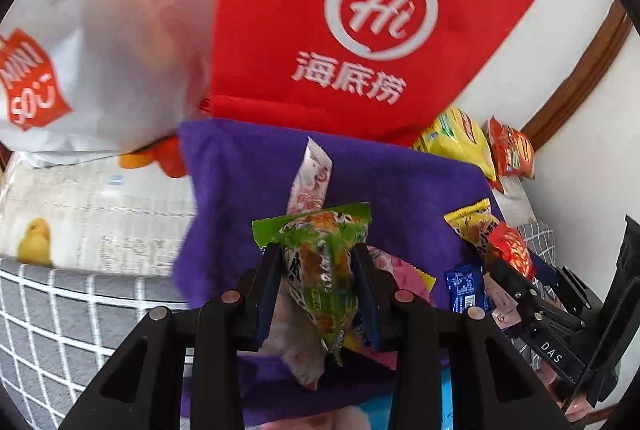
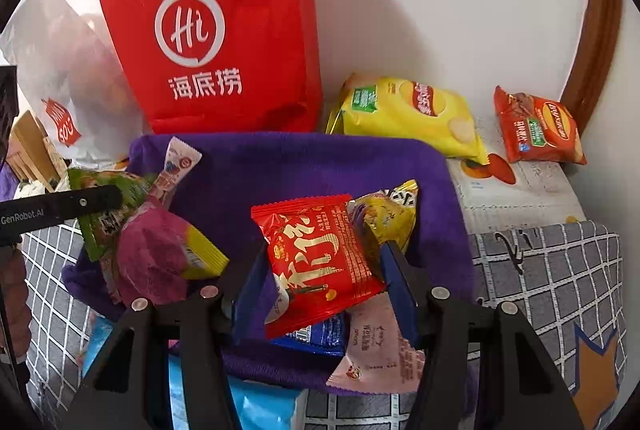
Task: Organize snacks
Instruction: 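Open both tools to release the packets on the towel and withdraw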
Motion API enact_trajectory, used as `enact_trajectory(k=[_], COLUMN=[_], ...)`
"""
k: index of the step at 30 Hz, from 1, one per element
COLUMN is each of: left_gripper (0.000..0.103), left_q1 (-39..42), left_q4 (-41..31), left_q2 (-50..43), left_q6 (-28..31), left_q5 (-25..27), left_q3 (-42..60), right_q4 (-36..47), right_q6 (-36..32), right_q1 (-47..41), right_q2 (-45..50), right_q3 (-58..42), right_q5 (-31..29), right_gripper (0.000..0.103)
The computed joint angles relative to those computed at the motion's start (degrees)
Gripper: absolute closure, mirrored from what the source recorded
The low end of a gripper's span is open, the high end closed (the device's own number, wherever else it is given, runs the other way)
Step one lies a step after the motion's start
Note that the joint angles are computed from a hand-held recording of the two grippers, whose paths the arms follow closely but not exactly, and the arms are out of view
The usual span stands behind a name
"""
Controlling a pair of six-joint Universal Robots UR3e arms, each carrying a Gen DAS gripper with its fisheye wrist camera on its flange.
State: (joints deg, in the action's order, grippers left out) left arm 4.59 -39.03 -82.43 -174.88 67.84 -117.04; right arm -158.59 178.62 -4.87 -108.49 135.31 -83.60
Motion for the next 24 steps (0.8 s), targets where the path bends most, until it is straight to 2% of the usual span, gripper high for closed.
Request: enact_trajectory(k=[2,7,10,12,14,16,18,24], left_gripper=[0.069,0.069,0.069,0.069,0.063,0.040,0.037,0.037], left_q1=[-1.21,-0.59,-0.01,0.11,-0.09,-0.34,-0.18,0.96], left_q4=[1.55,0.40,-1.10,-2.32,-3.38,-4.36,-3.70,-10.86], left_q2=[-0.92,-0.72,0.34,1.16,2.54,4.00,6.35,15.09], left_q6=[-0.37,0.10,0.81,1.62,2.13,2.04,1.40,3.17], left_q5=[1.19,0.10,-0.47,-0.27,0.52,1.13,1.22,0.06], left_q3=[-0.03,0.18,-0.01,0.01,-0.26,-0.49,-1.95,-3.26], right_q4=[-0.59,-1.61,-0.34,0.00,1.64,3.86,6.13,15.52], right_q6=[0.12,0.39,0.41,0.67,0.65,0.64,0.82,0.95], right_q1=[0.37,0.96,1.11,1.23,1.39,1.47,1.73,2.51], right_q2=[0.95,1.90,2.13,1.36,-0.24,-2.69,-6.03,-17.29], right_q3=[-0.13,-0.55,-1.61,-1.63,-1.74,-1.58,-1.09,-0.57], right_q5=[-0.10,-0.28,-0.21,-0.37,-0.42,-0.32,-0.83,-1.53], right_gripper=[0.046,0.045,0.037,0.036,0.035,0.033,0.033,0.033])
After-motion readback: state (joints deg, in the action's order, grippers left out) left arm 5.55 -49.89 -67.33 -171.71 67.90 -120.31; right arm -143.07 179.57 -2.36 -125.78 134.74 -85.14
